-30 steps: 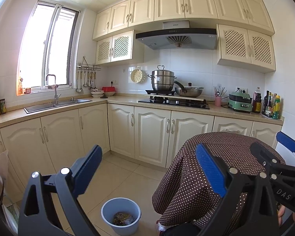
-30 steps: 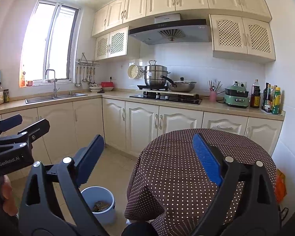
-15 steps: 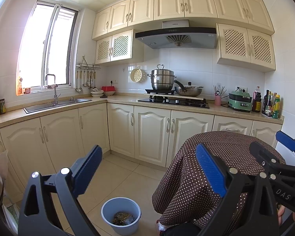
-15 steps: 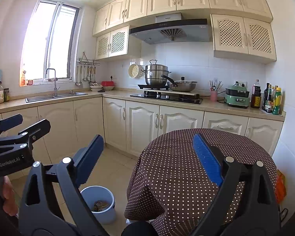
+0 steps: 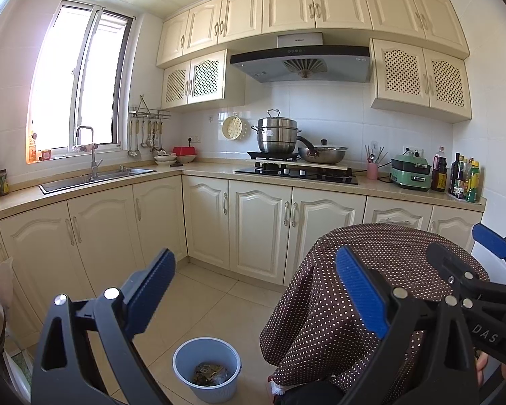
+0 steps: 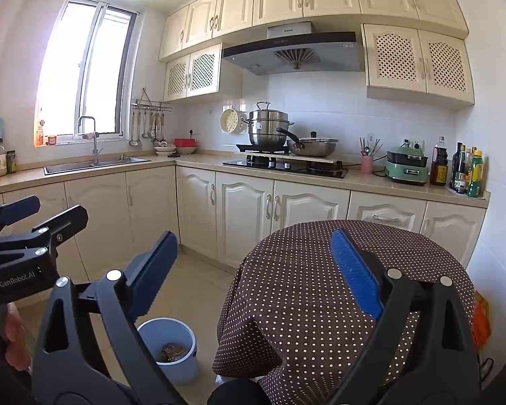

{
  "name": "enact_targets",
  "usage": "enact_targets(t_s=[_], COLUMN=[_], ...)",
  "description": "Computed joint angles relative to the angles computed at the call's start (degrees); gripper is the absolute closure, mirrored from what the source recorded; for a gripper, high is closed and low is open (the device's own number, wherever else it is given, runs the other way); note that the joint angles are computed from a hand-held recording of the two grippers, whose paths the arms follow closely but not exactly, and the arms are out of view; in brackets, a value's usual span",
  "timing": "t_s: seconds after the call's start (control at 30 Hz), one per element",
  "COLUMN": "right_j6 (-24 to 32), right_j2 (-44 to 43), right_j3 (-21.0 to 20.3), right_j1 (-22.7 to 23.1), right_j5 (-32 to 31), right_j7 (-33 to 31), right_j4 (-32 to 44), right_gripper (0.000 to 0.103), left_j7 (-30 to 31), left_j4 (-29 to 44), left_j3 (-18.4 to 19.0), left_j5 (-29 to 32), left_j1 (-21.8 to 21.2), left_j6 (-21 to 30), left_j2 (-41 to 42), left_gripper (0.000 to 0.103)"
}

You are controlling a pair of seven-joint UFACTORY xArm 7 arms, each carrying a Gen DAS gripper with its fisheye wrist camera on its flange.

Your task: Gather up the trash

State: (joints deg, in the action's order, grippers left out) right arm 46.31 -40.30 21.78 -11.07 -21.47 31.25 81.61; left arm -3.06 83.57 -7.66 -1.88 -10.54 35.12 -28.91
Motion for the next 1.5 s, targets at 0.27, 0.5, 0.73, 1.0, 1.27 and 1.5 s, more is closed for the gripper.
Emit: enact_targets(t_s=[0.27, 0.5, 0.73, 1.0, 1.27, 1.5], right_j6=[0.5, 0.8, 0.8, 1.0, 0.8, 0.6], right_j2=[0.0, -0.1, 0.0, -0.2, -0.4, -0.9], right_j3=[0.2, 0.3, 0.3, 0.4, 0.3, 0.0], right_j1=[0.0, 0.1, 0.1, 0.2, 0.3, 0.6], right_j5=[-0.1, -0.2, -0.3, -0.3, -0.2, 0.0], right_j7=[0.2, 0.3, 0.4, 0.6, 0.6, 0.3], right_j4=[0.2, 0.2, 0.2, 0.0, -0.6, -1.3], right_gripper=[0.012, 0.012, 0.011, 0.011, 0.011, 0.011], left_j7=[0.5, 0.5, 0.5, 0.5, 0.6, 0.6], left_j4=[0.0, 0.0, -0.5, -0.4, -0.9, -1.3], left_j3=[0.4, 0.3, 0.4, 0.4, 0.4, 0.4], left_j5=[-0.2, -0.3, -0.4, -0.4, -0.5, -0.5], left_j1=[-0.3, -0.2, -0.2, -0.2, -0.3, -0.3], left_j6=[0.1, 0.2, 0.0, 0.2, 0.1, 0.0], left_j2=[0.1, 0.1, -0.2, -0.1, -0.2, -0.4], left_gripper=[0.009, 0.009, 0.009, 0.009, 0.009, 0.009])
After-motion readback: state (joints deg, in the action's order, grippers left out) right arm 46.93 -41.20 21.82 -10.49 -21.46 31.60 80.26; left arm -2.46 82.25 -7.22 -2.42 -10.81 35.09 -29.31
